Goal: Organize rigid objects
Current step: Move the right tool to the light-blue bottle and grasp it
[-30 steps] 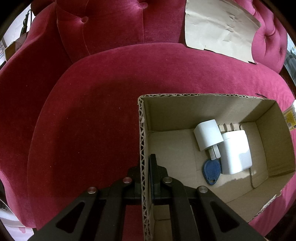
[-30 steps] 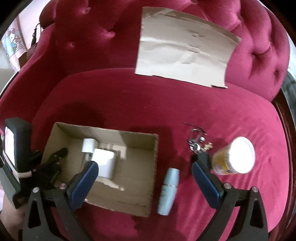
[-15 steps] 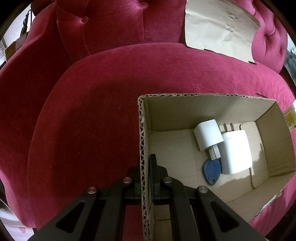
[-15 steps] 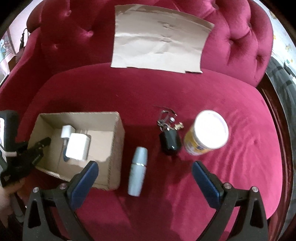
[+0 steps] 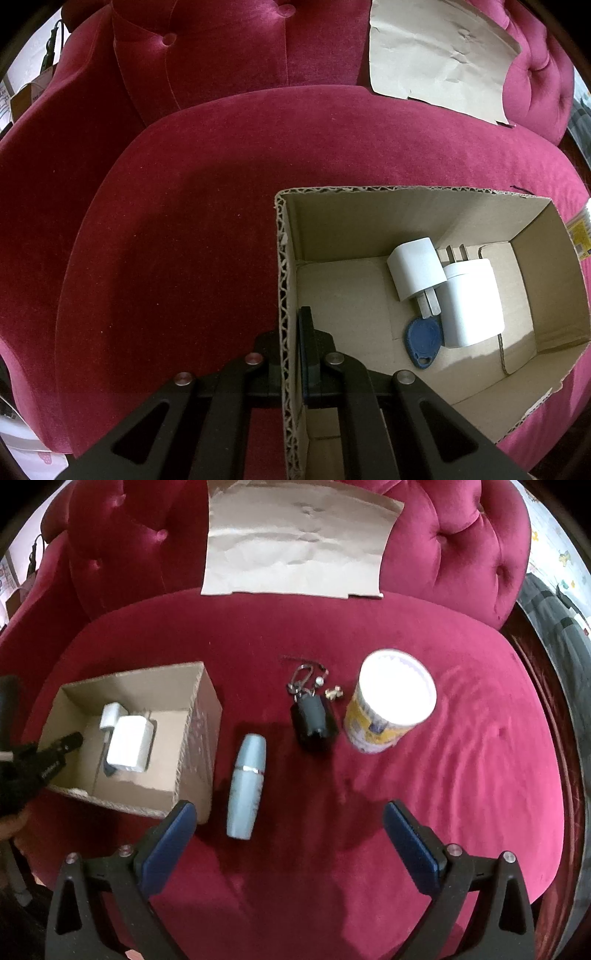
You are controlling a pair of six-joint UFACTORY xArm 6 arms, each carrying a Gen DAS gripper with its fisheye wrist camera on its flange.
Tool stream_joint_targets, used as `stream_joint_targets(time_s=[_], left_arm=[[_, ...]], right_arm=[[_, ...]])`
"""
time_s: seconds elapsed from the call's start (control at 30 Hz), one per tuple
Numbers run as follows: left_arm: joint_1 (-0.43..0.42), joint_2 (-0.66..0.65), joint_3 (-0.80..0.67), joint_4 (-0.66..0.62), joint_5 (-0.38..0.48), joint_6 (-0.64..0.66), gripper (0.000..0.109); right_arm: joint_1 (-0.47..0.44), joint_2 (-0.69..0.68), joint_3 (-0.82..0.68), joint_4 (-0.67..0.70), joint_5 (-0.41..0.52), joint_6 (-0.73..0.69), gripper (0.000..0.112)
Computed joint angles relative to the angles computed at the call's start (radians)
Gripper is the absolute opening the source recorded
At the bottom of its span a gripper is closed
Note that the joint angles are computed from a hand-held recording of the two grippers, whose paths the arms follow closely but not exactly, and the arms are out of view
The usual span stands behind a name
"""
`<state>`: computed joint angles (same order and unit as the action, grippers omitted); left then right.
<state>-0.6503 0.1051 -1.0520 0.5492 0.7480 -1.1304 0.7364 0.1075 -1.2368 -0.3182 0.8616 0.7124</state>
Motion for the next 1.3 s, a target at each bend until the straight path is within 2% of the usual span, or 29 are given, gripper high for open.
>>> stream_joint_targets(time_s=[0.4, 1.03, 1.17, 1.23, 1.3], left_arm=[[0.000, 0.000, -0.001, 0.000, 0.003, 0.000, 0.005], [-0.004, 0.008, -0.013, 0.002, 0.013, -0.001, 0.005], [-0.005, 0.008, -0.013, 0.004, 0.014, -0.003, 0.005], [-0.006, 0.008, -0.013, 0.005, 0.015, -0.003, 0.005], [-0.007, 0.009, -0.014, 0.005, 0.017, -0.006, 0.005]], right_arm=[[-0.004, -0.002, 0.081, 0.043, -0.070, -0.025, 0.103], [-0.015, 0.097, 0.029, 0.038, -0.110, -0.041, 0.101], [-0.019, 0.120, 0.012, 0.040, -0.120, -0.055, 0.098], [-0.018, 0.138, -0.003, 0.048, -0.127, -0.066, 0.092], [-0.012, 0.150, -0.013, 0.047, -0.122, -0.076, 0.076]])
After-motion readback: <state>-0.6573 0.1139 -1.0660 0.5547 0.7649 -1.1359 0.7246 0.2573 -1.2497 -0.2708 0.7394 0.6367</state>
